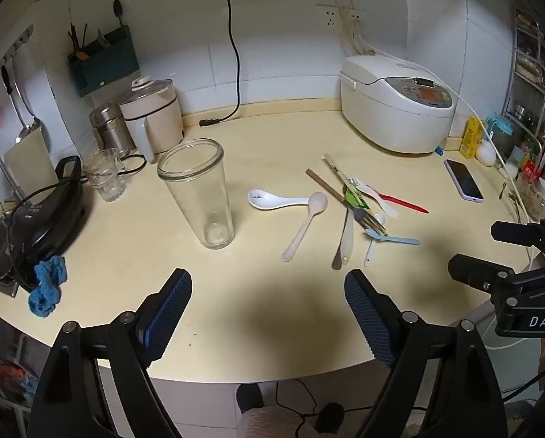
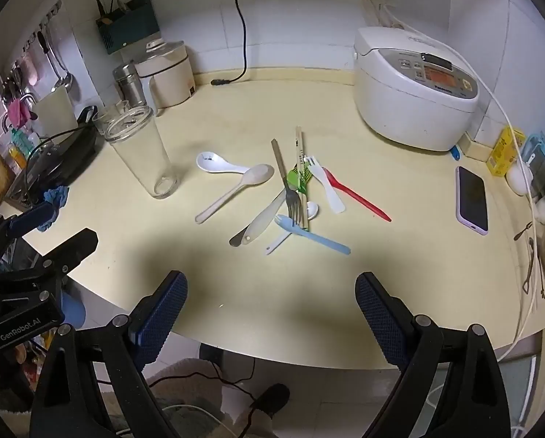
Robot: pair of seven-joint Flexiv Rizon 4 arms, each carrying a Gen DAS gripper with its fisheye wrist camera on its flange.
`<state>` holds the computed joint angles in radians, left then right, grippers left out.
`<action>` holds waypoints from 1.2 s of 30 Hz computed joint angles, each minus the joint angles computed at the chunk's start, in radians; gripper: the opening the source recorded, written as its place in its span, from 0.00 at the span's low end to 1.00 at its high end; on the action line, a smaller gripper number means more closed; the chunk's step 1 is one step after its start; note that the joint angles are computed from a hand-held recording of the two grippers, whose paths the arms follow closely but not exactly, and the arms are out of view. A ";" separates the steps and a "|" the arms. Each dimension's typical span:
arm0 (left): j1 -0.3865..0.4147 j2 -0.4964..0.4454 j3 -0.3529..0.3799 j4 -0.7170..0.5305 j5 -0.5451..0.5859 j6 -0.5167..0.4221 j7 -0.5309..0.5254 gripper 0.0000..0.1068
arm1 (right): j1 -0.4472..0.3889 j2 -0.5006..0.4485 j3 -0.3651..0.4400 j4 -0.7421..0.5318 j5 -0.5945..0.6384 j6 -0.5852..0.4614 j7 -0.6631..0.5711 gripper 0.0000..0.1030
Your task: Organize utensils
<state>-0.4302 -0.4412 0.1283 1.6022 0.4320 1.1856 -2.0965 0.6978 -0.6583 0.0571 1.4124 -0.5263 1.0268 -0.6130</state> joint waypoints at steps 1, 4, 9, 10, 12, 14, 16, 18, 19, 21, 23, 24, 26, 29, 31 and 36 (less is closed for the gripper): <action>0.007 -0.001 -0.008 0.003 -0.009 0.003 0.008 0.83 | 0.005 0.009 -0.009 0.016 -0.007 0.014 0.018 0.91; 0.011 -0.006 -0.017 0.005 -0.023 0.010 0.027 0.83 | 0.021 0.030 -0.042 0.053 -0.045 0.034 0.073 0.91; 0.010 -0.019 -0.016 -0.007 -0.032 0.011 0.061 0.83 | 0.037 0.072 -0.113 0.137 -0.164 0.134 0.241 0.91; 0.013 -0.022 -0.018 -0.009 -0.036 0.016 0.068 0.83 | 0.037 0.079 -0.124 0.152 -0.184 0.153 0.279 0.91; -0.006 -0.015 -0.007 -0.005 -0.030 0.013 0.048 0.83 | 0.033 0.084 -0.127 0.160 -0.208 0.147 0.321 0.91; -0.010 -0.016 -0.003 -0.007 -0.025 0.019 0.046 0.83 | 0.021 0.086 -0.122 0.167 -0.225 0.167 0.349 0.91; -0.014 -0.018 0.004 -0.010 -0.015 0.038 0.037 0.83 | 0.030 0.092 -0.144 0.175 -0.269 0.175 0.395 0.91; -0.018 -0.026 0.011 -0.019 -0.008 0.048 0.031 0.83 | 0.036 0.097 -0.168 0.183 -0.332 0.185 0.436 0.91; -0.019 -0.030 0.014 -0.024 -0.005 0.050 0.031 0.83 | 0.037 0.097 -0.176 0.182 -0.362 0.184 0.450 0.91; -0.021 -0.033 0.017 -0.018 -0.004 0.072 0.022 0.83 | 0.043 0.098 -0.203 0.186 -0.454 0.200 0.487 0.91; -0.020 -0.039 0.017 -0.022 -0.009 0.075 0.032 0.83 | 0.043 0.094 -0.221 0.182 -0.554 0.209 0.500 0.91; -0.025 -0.044 0.023 -0.024 -0.004 0.087 0.026 0.83 | 0.033 0.089 -0.208 0.171 -0.565 0.203 0.481 0.91; -0.018 -0.047 0.011 -0.027 -0.025 0.075 0.048 0.83 | 0.007 0.079 -0.175 0.151 -0.561 0.209 0.455 0.91; -0.013 -0.052 0.006 -0.036 -0.045 0.069 0.071 0.83 | -0.007 0.068 -0.153 0.129 -0.552 0.218 0.411 0.91; -0.020 -0.054 0.020 -0.044 -0.041 0.069 0.068 0.83 | -0.007 0.066 -0.153 0.122 -0.561 0.234 0.395 0.91; -0.015 -0.052 0.029 -0.040 -0.051 0.079 0.060 0.83 | 0.003 0.066 -0.166 0.121 -0.597 0.265 0.405 0.91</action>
<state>-0.4453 -0.4932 0.1575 1.5619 0.3814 1.2649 -2.0370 0.7007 -0.5919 -0.1091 1.5335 -1.1235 1.2922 -0.2077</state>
